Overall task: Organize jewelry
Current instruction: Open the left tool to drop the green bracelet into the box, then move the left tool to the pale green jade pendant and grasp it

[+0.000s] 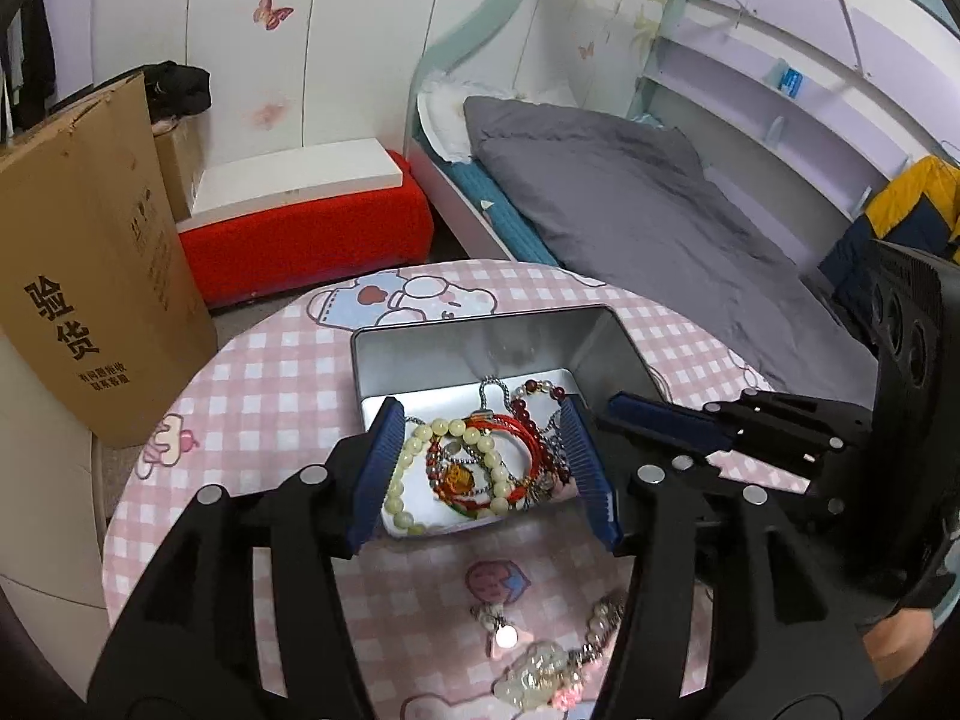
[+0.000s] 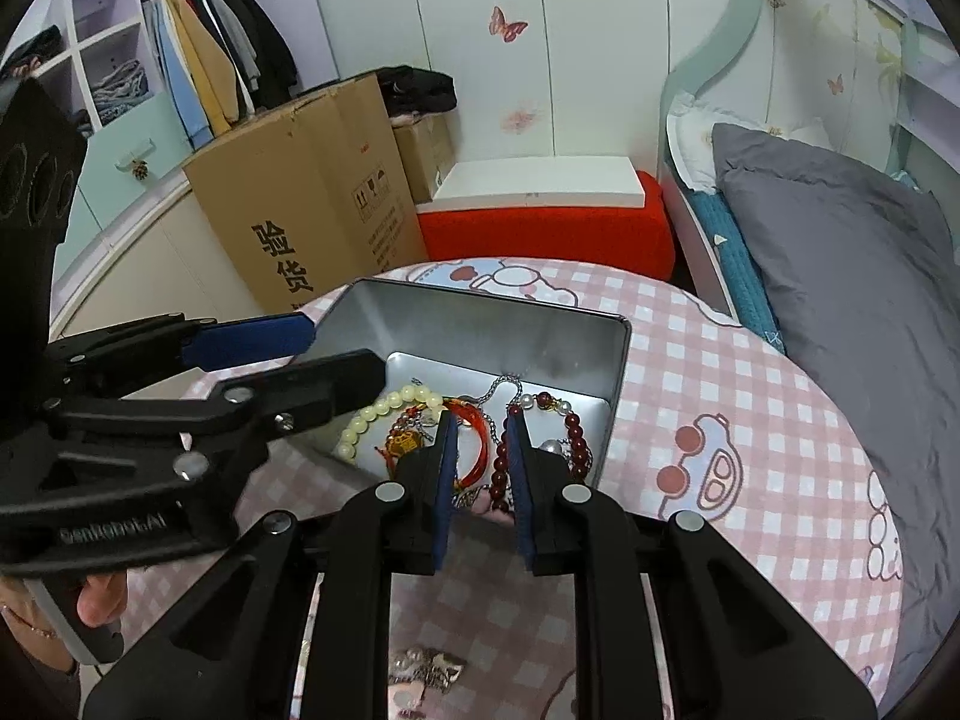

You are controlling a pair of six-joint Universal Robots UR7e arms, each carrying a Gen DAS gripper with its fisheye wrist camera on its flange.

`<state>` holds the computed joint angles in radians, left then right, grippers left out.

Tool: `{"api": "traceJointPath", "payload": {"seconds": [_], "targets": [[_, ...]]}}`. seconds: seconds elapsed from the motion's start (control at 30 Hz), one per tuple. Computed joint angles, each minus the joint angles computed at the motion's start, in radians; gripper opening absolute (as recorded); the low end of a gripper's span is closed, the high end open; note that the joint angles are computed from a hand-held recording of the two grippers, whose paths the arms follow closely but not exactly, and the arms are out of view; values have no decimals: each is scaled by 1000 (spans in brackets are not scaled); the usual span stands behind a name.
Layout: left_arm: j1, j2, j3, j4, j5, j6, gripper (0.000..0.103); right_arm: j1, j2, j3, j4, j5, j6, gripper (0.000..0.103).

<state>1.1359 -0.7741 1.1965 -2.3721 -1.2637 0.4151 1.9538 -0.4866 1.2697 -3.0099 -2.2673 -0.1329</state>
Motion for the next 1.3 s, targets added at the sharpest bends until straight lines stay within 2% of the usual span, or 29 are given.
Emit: {"api": "traceJointPath", "payload": {"seconds": [0.33,0.57,0.87,1.07,1.3], "targets": [[-6,-158,215,-103,-16,67,54,59,-74,176,-131,-23,-36,22],[7,-243,364,-129,0,129,54,81,-89,281,-158,-53,-10,29],[29,-255,438,-121,90,176,54,69,-114,391,-183,-28,68,32],[23,-230,450,-149,135,202,54,60,-126,432,-206,-3,82,34],[13,-207,445,-171,141,234,54,41,-141,462,-235,19,84,37]]}}
